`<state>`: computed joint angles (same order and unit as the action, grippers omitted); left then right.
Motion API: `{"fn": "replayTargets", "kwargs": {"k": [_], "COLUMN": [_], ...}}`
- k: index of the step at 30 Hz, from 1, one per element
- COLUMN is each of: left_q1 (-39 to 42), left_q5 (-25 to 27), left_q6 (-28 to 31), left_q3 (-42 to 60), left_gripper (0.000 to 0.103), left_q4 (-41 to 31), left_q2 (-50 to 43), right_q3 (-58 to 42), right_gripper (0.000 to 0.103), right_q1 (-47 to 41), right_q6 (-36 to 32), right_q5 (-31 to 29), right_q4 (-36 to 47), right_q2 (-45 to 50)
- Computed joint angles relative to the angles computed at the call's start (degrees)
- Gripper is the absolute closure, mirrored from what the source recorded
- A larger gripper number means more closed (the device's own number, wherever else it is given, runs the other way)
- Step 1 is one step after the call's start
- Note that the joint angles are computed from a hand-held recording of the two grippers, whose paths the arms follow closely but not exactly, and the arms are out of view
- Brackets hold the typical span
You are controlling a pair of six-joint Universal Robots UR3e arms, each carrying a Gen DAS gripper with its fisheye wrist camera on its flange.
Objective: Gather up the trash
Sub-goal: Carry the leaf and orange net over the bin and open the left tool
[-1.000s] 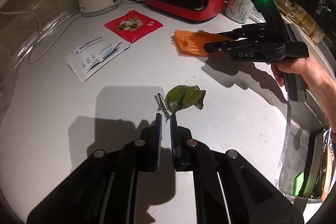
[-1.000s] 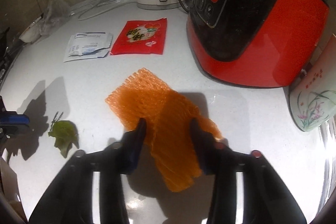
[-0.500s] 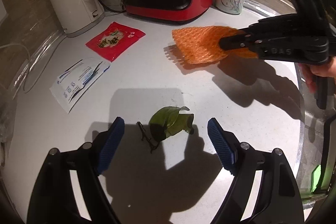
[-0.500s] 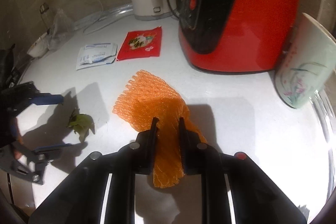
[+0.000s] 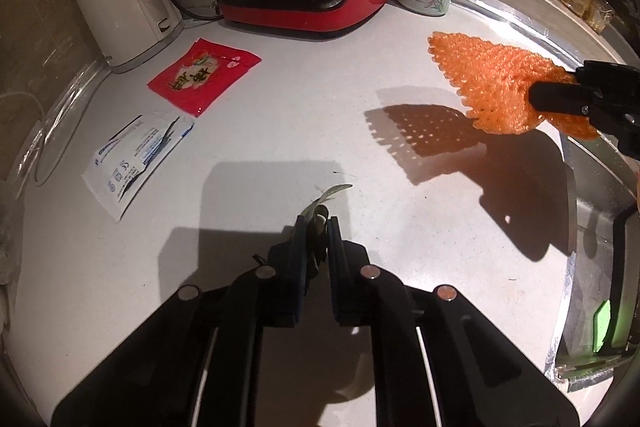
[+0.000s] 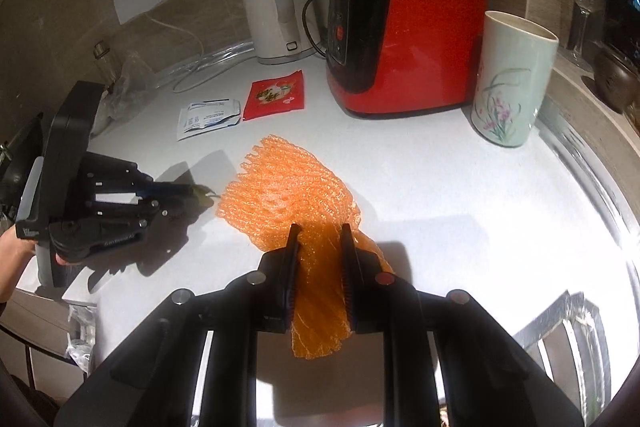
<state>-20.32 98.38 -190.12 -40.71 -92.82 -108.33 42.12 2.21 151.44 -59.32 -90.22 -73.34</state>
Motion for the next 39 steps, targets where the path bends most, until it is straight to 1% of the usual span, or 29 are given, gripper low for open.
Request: {"fn": "replayTargets", "kwargs": {"k": [4, 7, 11, 12, 15, 16, 19, 21, 24, 28, 31, 34, 39], "left_q1": [-0.89, -2.08, -5.01, -6.17, -11.91, -14.37, -21.71, -27.49, -36.12, -44.15, -46.03, -48.21, -47.73], "left_q5": [-0.51, -1.39, -2.15, -2.36, -0.86, -0.01, 0.3, 0.93, 1.17, 0.85, -1.09, -1.47, -3.99], "left_q6": [0.13, -1.25, -5.57, -6.65, -10.54, -12.39, -17.74, -21.4, -26.65, -31.49, -32.68, -34.35, -33.33], "left_q3": [-0.16, -2.1, -6.54, -8.29, -13.13, -14.58, -21.06, -25.02, -31.66, -41.08, -48.84, -54.59, -61.36], "left_gripper": [0.093, 0.093, 0.093, 0.093, 0.093, 0.093, 0.093, 0.093, 0.093, 0.093, 0.093, 0.093, 0.093], "left_q4": [-1.49, -3.18, -6.15, -6.88, -8.95, -9.59, -10.79, -11.26, -10.51, -8.03, -4.72, -1.94, 2.9], "left_q2": [3.45, 8.62, 16.8, 19.19, 24.97, 26.47, 32.12, 34.79, 37.93, 41.08, 43.74, 43.98, 44.53], "right_q3": [9.81, 18.06, 27.87, 30.24, 35.63, 37.13, 40.59, 42.25, 44.14, 44.04, 42.58, 39.08, 33.26], "right_gripper": [0.084, 0.084, 0.084, 0.084, 0.084, 0.084, 0.084, 0.084, 0.084, 0.084, 0.083, 0.083, 0.083], "right_q1": [-0.8, -0.89, -0.23, 0.46, 2.56, 3.66, 8.8, 14.94, 27.12, 46.7, 59.3, 69.04, 79.08], "right_q6": [0.82, 2.46, 5.09, 6.39, 10.6, 12.55, 19.65, 26.05, 37.32, 54.1, 64.99, 73.45, 83.08], "right_q5": [0.67, 0.59, 0.48, 0.05, -0.79, -1.31, -4.2, -8.68, -17.55, -32.41, -41.88, -49.25, -56.0], "right_q4": [-1.86, -2.96, -2.32, -2.18, -0.53, -0.07, 0.43, -0.68, -3.44, -6.42, -6.18, -3.45, 1.29], "right_q2": [-8.08, -15.61, -26.48, -29.49, -37.65, -40.26, -46.49, -48.9, -50.48, -48.09, -45.11, -40.83, -35.23]}}
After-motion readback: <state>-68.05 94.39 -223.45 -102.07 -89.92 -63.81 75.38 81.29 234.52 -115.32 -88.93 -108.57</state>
